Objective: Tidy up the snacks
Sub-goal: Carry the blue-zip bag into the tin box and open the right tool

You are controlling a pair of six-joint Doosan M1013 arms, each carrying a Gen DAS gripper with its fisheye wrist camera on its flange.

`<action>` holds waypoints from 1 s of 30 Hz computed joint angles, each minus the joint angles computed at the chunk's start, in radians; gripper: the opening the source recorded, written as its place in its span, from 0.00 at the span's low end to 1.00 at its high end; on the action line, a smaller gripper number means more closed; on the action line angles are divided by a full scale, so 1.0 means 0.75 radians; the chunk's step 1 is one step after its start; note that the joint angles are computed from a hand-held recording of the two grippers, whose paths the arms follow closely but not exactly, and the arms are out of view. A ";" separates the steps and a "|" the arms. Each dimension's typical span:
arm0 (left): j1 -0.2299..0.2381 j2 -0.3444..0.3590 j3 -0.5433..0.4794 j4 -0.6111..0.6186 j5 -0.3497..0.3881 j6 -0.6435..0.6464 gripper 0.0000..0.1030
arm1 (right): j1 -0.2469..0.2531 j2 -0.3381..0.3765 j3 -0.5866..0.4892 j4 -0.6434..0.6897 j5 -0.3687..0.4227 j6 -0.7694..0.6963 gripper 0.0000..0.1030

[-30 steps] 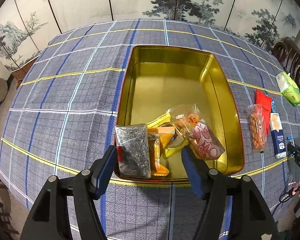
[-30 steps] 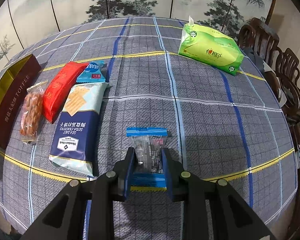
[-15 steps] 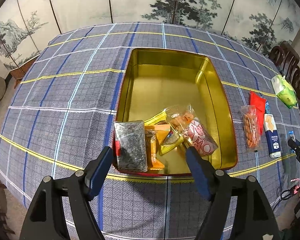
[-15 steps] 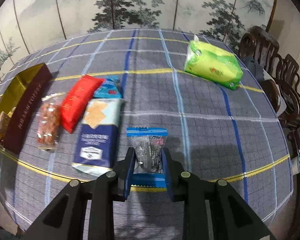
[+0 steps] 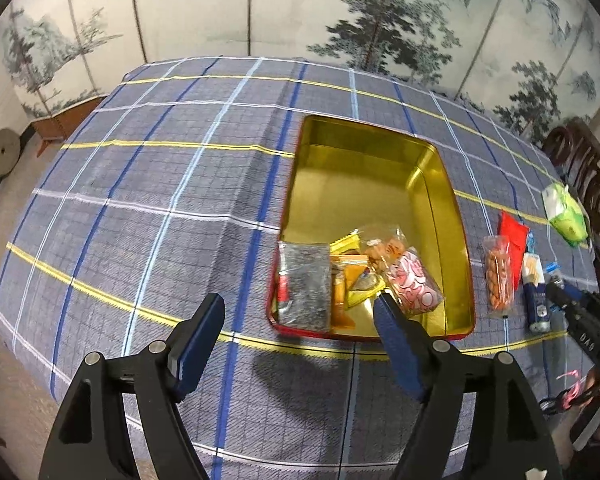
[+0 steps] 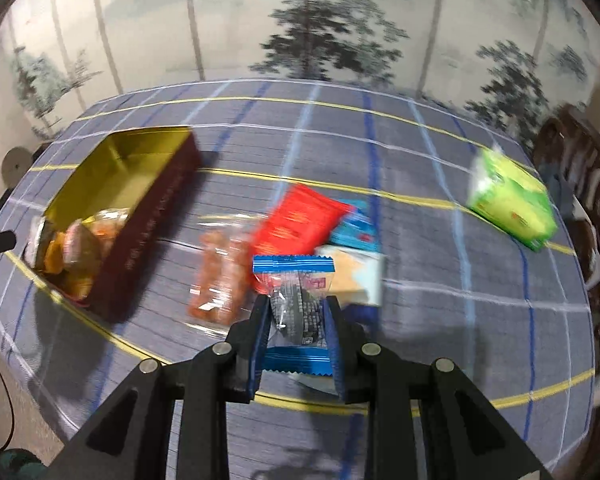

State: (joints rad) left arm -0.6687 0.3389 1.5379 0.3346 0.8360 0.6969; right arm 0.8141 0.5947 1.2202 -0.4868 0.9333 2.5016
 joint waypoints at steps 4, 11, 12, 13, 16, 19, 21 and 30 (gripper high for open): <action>0.001 -0.022 0.022 0.048 0.008 -0.059 0.71 | 0.016 0.054 -0.098 0.060 -0.016 -0.120 0.26; 0.023 -0.053 0.065 0.055 0.015 -0.130 0.72 | 0.035 0.144 -0.261 0.161 -0.030 -0.305 0.26; 0.025 -0.057 0.070 0.055 0.016 -0.137 0.72 | 0.040 0.164 -0.295 0.167 -0.021 -0.334 0.26; 0.029 -0.063 0.078 0.054 0.016 -0.146 0.72 | 0.045 0.179 -0.322 0.171 -0.015 -0.354 0.26; 0.035 -0.073 0.094 0.052 0.019 -0.163 0.72 | 0.050 0.219 -0.392 0.203 0.002 -0.417 0.26; 0.038 -0.081 0.108 0.057 0.019 -0.180 0.72 | 0.051 0.257 -0.456 0.255 0.020 -0.468 0.26; 0.041 -0.085 0.116 0.057 0.020 -0.191 0.72 | 0.056 0.278 -0.490 0.258 0.038 -0.490 0.26; 0.060 -0.091 0.142 0.030 0.019 -0.211 0.72 | 0.062 0.337 -0.573 0.343 0.082 -0.551 0.26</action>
State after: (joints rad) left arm -0.6236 0.2703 1.6443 0.3574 0.8506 0.5384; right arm 0.8609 0.8477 0.7907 -0.2296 0.9950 2.0884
